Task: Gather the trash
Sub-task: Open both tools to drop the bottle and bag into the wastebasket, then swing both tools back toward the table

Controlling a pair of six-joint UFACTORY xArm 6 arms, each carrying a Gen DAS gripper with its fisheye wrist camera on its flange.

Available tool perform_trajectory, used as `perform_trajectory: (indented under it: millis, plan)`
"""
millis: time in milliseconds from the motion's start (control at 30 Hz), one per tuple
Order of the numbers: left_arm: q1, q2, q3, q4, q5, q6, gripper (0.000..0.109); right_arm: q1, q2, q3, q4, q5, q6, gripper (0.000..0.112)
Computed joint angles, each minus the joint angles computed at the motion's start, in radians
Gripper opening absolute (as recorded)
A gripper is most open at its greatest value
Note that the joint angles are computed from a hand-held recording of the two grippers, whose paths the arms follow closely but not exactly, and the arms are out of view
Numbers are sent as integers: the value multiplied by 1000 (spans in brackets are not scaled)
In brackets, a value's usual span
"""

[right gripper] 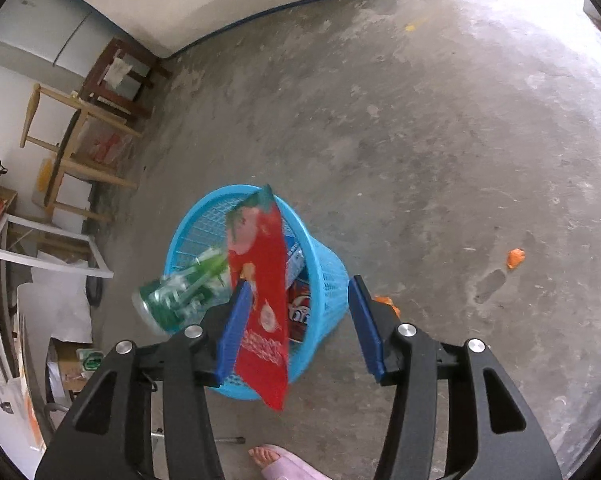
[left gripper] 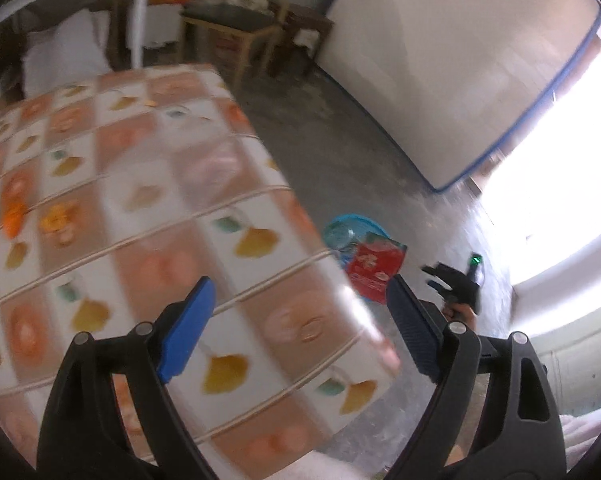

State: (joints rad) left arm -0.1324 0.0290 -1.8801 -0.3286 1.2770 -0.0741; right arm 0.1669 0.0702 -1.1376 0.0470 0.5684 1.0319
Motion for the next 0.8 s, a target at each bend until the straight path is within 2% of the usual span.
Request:
perform_trajectory:
  millis: [100,467,567,667,800]
  plan:
    - [24,-69,80,23,-40,-3,83,11,-38,27,-16,13,8,49]
    - [143,-257,304,-26,-111,20,84,114,-150,84,-22,2,58,49]
    - [197,-312,363,-33,-124,31,84,152,-178,53,-54,30,63,50]
    - [249,-350,402,-38,-127,34,84,194,-195,-4,-77,70,52,58]
    - [341,-411,480,-79,-149,55,84,253,-167,-161,-113,144,-5,63]
